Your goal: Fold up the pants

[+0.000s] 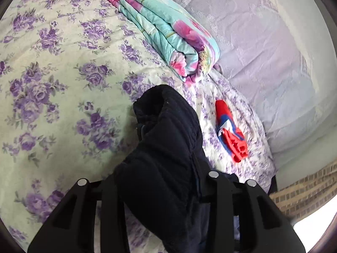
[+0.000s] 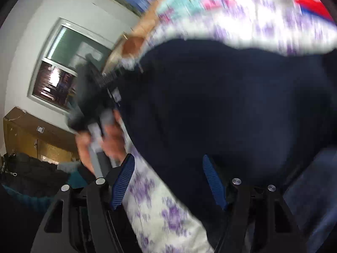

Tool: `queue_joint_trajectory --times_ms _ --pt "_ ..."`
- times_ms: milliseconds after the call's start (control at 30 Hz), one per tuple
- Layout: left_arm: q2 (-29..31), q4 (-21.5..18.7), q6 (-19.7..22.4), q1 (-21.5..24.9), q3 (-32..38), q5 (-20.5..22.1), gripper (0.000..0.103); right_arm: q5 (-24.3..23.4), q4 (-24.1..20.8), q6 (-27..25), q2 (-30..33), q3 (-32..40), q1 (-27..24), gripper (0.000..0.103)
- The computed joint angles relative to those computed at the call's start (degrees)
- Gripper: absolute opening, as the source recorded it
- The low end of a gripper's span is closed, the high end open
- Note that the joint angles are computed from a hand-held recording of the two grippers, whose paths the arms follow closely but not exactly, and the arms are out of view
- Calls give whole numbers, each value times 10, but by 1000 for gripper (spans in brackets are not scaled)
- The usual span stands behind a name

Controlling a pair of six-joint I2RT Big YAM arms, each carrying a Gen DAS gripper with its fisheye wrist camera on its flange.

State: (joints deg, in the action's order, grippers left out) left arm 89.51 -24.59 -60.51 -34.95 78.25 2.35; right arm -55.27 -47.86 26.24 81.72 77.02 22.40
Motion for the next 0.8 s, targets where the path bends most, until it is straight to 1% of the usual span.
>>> queue_joint_trajectory --times_ms 33,67,100,133,167,200,233,267,300,333,367,400,433,467,500,533,567,600,633,667,700,733,767,800 --pt "4 -4 0 -1 4 1 35 15 6 -6 -12 -18 6 68" --pt "4 -11 7 -3 6 -7 35 28 12 -17 -24 -29 9 68" --pt "1 -10 8 -4 3 -8 35 31 3 -25 -28 -26 7 68" --pt "-2 -7 8 -4 -1 -8 35 23 -6 -17 -26 -19 -1 68" --pt "-5 -8 13 -5 -3 -12 35 17 2 -1 -27 -17 -9 68" --pt "-7 -15 23 -8 -1 -19 35 30 29 20 -32 -18 -21 68" --pt "-9 -19 32 -11 1 -25 35 57 47 27 -35 -15 -31 68" --pt "-10 -20 37 -13 2 -30 35 92 60 35 -33 -9 -41 68" --pt "-10 -20 40 -14 4 -34 35 114 69 48 -28 -5 -48 70" --pt "-8 -22 44 -15 8 -36 35 130 80 69 -16 0 -58 70" --pt "-6 -25 47 -16 12 -38 35 144 80 83 0 7 -66 70" --pt "-5 -27 50 -16 15 -39 35 155 65 78 17 16 -70 70" --pt "-4 -30 53 -17 19 -41 35 154 37 69 38 30 -73 68" --pt "-3 -32 56 -18 21 -41 35 142 7 65 58 43 -76 66" --pt "-2 -38 62 -19 26 -46 35 138 -1 65 62 48 -79 66" --pt "-2 -42 69 -20 28 -49 35 133 2 69 60 51 -82 67" --pt "-2 -45 77 -22 30 -54 35 132 19 78 54 50 -86 69" --pt "-2 -48 82 -24 32 -58 35 146 41 86 50 50 -89 75" --pt "-1 -53 87 -26 36 -62 35 163 40 81 58 59 -91 75" --pt "0 -58 92 -27 40 -66 35 179 18 69 74 75 -92 76" --pt "1 -63 96 -28 44 -68 35 170 -20 55 101 97 -94 74" --pt "4 -72 102 -30 52 -72 35 162 -44 51 119 110 -96 71" --pt "6 -80 110 -32 58 -77 35 169 -44 49 118 112 -98 71" --pt "6 -83 118 -33 62 -80 35 176 -39 42 102 106 -97 71"
